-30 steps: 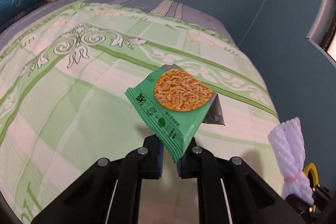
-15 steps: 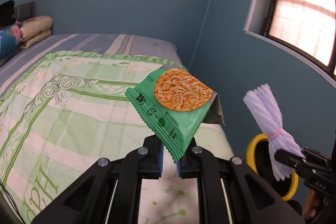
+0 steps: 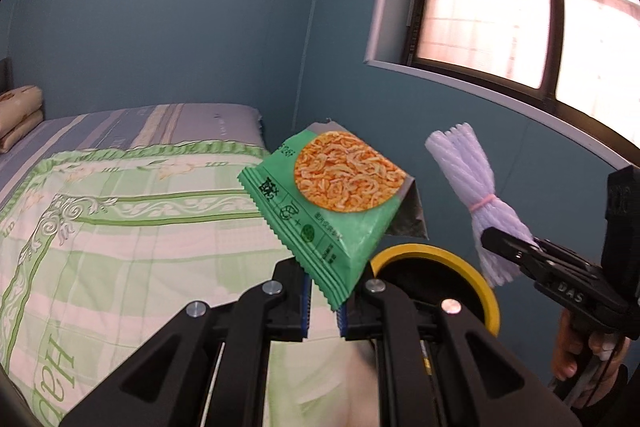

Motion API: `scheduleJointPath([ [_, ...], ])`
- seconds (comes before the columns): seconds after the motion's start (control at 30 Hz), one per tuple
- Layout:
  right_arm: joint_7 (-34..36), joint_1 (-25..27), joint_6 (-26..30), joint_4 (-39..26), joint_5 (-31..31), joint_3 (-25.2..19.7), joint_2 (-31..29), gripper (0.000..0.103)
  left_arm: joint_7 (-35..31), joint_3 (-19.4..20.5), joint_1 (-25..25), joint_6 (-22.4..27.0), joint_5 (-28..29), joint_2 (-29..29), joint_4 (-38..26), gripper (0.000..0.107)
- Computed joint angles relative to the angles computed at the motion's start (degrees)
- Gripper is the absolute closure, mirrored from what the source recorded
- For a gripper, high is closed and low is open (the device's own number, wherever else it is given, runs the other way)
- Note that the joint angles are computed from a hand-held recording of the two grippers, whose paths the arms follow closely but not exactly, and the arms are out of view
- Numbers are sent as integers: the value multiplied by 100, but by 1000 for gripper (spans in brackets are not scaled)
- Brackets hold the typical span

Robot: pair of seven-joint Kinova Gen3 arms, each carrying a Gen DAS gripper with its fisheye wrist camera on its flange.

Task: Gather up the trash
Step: 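Lift and carry the green wrapper and purple net over the yellow bin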

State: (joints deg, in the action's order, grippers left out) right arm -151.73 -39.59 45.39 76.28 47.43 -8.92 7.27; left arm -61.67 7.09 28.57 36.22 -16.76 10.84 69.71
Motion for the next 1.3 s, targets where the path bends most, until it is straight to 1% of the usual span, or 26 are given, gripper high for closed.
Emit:
scheduleJointPath([
  [0.1, -342, 1, 24, 222, 237, 11, -152, 80, 148, 12, 317, 41, -359, 64, -152, 99],
  [0.2, -666, 70, 85, 385, 439, -42, -247, 80, -25, 103, 402, 90, -278, 172, -358, 99],
  [0.27, -858, 149, 94, 551, 552, -90, -360, 80, -44, 88, 554, 125, -348, 254, -500, 99],
  [0.33, -1098, 191, 193, 659, 758, -179, -415, 80, -197, 125, 620, 124, -288, 324, -615, 99],
  [0.47, -1481, 316, 307, 851, 1007, -294, -515, 80, -321, 69, 822, 204, -308, 471, -841, 99],
  [0.53, -1635, 349, 397, 920, 1125, -350, -524, 80, -519, 115, 800, 248, -154, 554, -960, 99],
  [0.6, -1733, 417, 371, 1021, 1162, -356, -556, 80, -581, 70, 892, 314, -142, 648, -1102, 99],
  [0.7, -1872, 427, 596, 1084, 1289, -429, -550, 80, -754, 61, 972, 463, -21, 840, -1380, 99],
  [0.8, -1833, 523, 506, 1128, 1144, -394, -551, 80, -827, -13, 1098, 595, 12, 1032, -1634, 99],
  [0.87, -1825, 587, 482, 1168, 1064, -366, -548, 80, -907, -13, 1108, 725, 139, 1175, -1832, 99],
  [1.0, -1690, 780, 269, 1230, 674, -295, -589, 80, -955, -149, 1245, 894, 181, 1468, -2157, 99],
  [1.13, -1657, 878, 252, 1265, 522, -258, -541, 80, -1135, -100, 1157, 1392, 533, 1966, -2815, 99],
  [1.3, -1500, 970, 244, 1179, 276, -152, -410, 80, -1306, -150, 1106, 1988, 912, 2606, -3690, 99],
])
